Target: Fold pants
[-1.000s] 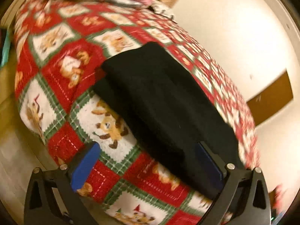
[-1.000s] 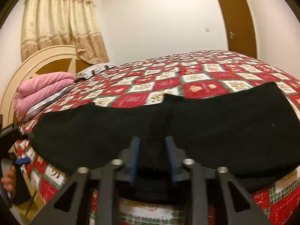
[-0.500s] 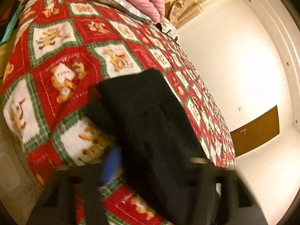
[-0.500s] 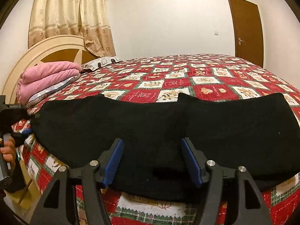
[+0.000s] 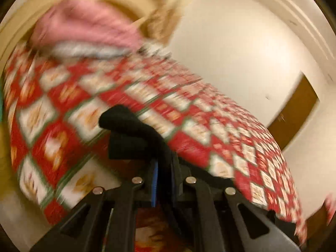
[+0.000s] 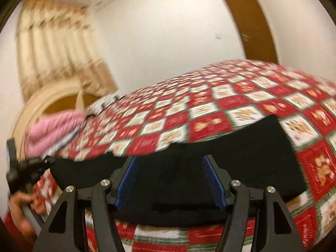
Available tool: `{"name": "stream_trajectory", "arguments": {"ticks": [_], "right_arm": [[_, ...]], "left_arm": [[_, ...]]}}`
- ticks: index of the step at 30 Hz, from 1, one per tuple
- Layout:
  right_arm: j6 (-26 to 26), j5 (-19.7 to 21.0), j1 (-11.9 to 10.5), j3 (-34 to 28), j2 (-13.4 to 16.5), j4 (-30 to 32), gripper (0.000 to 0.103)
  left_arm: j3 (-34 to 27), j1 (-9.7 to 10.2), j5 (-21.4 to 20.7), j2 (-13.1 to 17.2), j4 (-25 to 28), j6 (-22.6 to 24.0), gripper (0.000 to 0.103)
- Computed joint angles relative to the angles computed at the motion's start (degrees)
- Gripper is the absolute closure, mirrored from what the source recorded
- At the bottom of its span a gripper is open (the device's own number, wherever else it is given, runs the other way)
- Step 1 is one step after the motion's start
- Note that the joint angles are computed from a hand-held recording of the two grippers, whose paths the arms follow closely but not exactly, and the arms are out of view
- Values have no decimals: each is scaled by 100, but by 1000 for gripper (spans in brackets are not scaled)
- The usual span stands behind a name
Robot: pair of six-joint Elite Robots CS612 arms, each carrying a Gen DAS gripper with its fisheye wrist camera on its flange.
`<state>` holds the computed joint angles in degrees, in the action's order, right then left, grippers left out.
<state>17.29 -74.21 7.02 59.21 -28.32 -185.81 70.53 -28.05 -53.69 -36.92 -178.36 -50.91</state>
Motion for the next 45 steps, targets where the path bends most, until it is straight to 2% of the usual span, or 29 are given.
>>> {"name": "stream_trajectory", "arguments": {"ticks": [2, 5, 7, 8, 11, 14, 16, 17, 18, 20, 21, 22, 25, 26, 28, 30, 32, 34, 36, 38, 40, 42, 45], "right_arm": [[468, 61, -114, -27, -6, 110, 37], [883, 13, -219, -6, -14, 207, 37], [1042, 87, -258, -28, -11, 328, 37], [1093, 114, -268, -22, -13, 337, 37], [1011, 204, -263, 0, -19, 322, 37], [841, 265, -236, -13, -6, 352, 37], [838, 312, -231, -32, 17, 407, 37], [859, 350, -230, -44, 30, 469, 37], [870, 365, -230, -66, 45, 512, 37], [913, 392, -232, -85, 68, 619, 37], [926, 396, -231, -88, 76, 649, 37], [943, 405, -232, -96, 82, 709, 37], [994, 449, -234, -105, 91, 808, 37], [985, 446, -233, -100, 86, 811, 37], [950, 433, -231, -95, 79, 776, 37], [927, 432, -235, -92, 72, 731, 37], [919, 443, -239, -99, 71, 728, 37], [922, 446, -241, -95, 65, 745, 37], [969, 473, -247, -94, 68, 739, 37], [975, 481, -248, -97, 68, 749, 37], [956, 487, -245, -106, 71, 768, 37], [934, 497, -244, -97, 64, 759, 37], [936, 453, -243, -86, 56, 742, 37]], "left_arm": [[-289, -149, 79, 119, -312, 1030, 95], [-702, -299, -186, 332, -659, 2189, 95], [-906, -343, -558, 435, -596, 2601, 95], [-1069, -382, -761, 516, -300, 2857, 95], [-1164, -435, -1070, 583, 374, 2923, 94], [-966, -384, -1335, 472, 909, 2607, 88], [-752, -381, -1177, 350, 917, 2398, 75], [-572, -366, -991, 266, 798, 2251, 56], [-270, -360, -599, 137, 539, 1948, 35], [141, -382, 40, -28, 261, 1262, 16], [437, -345, 247, -162, 105, 688, 13], [656, -301, 214, -256, -9, 218, 13], [1246, -42, -355, -470, -435, -1568, 13], [1341, 33, -556, -475, -564, -1969, 13], [1356, 181, -1098, -395, -776, -2505, 13], [1258, 208, -1175, -303, -667, -2790, 15], [1110, 234, -1216, -225, -482, -2804, 15], [1000, 252, -1159, -149, -625, -2694, 15], [859, 305, -1297, -60, -861, -2459, 29], [703, 351, -1357, 25, -1012, -2353, 31], [558, 387, -1483, 131, -1072, -2350, 45], [541, 414, -1556, 194, -1044, -2604, 83], [680, 425, -1602, 226, -1430, -2696, 92]]}}
